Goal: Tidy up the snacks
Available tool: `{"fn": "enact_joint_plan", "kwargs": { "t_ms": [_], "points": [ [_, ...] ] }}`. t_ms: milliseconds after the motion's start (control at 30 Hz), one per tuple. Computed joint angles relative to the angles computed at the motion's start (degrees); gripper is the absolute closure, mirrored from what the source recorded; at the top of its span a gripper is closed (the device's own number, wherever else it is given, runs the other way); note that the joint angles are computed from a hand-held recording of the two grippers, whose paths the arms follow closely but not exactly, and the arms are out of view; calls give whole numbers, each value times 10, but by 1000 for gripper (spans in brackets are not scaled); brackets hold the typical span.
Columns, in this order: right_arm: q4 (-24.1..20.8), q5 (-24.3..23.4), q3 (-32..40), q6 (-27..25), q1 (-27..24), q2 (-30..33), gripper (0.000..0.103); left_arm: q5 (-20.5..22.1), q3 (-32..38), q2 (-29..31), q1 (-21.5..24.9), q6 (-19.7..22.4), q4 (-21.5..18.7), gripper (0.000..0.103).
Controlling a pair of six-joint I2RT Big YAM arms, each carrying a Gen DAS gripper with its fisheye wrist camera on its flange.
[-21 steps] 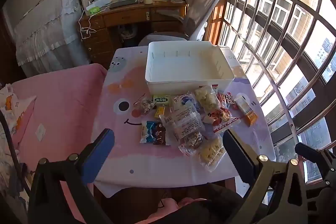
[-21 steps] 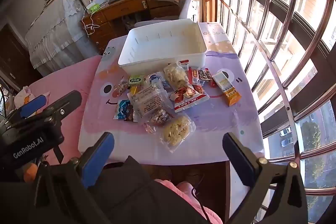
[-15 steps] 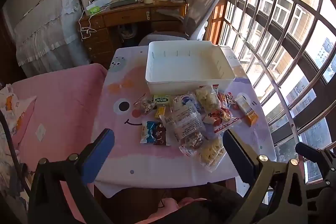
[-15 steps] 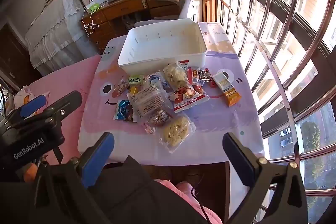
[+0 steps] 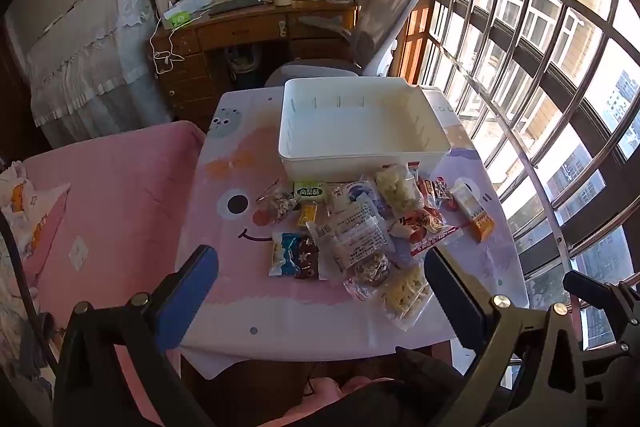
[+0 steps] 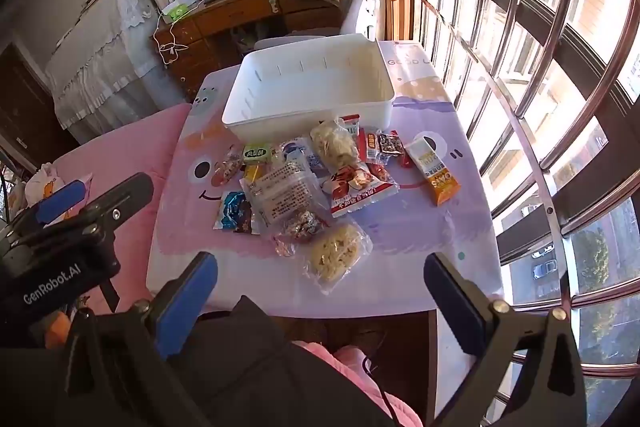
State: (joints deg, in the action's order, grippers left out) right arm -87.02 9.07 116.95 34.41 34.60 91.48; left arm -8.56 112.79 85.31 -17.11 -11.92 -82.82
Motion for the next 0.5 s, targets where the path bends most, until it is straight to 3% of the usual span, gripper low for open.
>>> {"fn": "enact_joint_plan", "kwargs": {
  "t_ms": [500],
  "points": [
    [1, -4, -2, 5, 1, 4, 0, 5, -7, -2, 4, 1, 1, 1]
  ]
}}
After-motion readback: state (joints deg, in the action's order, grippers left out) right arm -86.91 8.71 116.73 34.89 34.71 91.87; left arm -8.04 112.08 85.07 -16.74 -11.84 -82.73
